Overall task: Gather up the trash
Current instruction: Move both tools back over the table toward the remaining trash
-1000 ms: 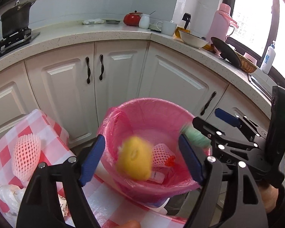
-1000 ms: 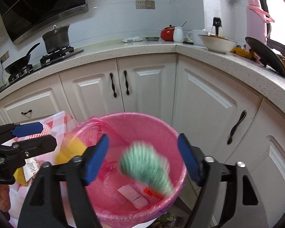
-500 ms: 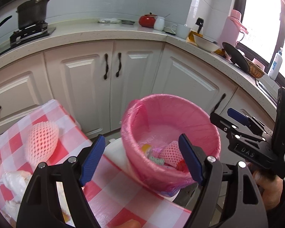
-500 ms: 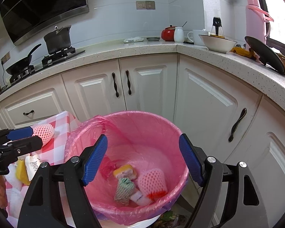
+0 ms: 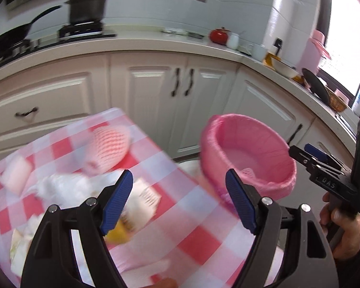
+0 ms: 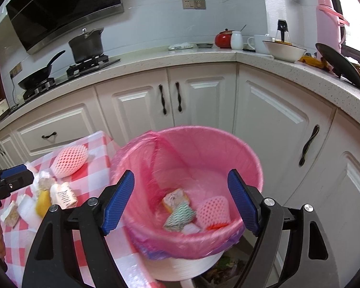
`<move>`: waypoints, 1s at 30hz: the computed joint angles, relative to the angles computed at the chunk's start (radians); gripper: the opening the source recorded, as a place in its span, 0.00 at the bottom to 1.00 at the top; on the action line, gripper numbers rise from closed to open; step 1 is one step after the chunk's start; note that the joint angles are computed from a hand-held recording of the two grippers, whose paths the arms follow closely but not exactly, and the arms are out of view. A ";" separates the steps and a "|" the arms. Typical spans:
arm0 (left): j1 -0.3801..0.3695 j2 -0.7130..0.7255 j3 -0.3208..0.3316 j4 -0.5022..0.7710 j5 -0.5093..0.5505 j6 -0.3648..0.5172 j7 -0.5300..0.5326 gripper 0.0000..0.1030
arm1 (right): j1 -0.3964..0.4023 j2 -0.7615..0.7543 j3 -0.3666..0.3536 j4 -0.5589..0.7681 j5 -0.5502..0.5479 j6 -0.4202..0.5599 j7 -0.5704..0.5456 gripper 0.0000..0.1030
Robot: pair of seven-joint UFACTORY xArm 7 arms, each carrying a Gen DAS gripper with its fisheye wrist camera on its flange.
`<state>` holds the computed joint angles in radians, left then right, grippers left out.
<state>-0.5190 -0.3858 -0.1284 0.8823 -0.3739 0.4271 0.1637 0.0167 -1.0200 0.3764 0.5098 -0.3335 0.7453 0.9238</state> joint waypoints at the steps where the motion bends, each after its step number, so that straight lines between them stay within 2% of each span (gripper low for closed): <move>1: 0.008 -0.022 0.006 -0.020 0.002 0.002 -0.001 0.74 | 0.005 0.005 0.009 0.004 0.005 0.002 0.006 0.74; 14: 0.108 -0.277 0.104 -0.223 0.048 0.062 -0.008 0.74 | 0.091 0.140 0.109 0.086 0.022 -0.014 0.105 0.78; 30: 0.227 -0.434 0.187 -0.348 0.096 0.122 0.028 0.75 | 0.194 0.384 0.192 0.233 -0.052 -0.033 0.216 0.79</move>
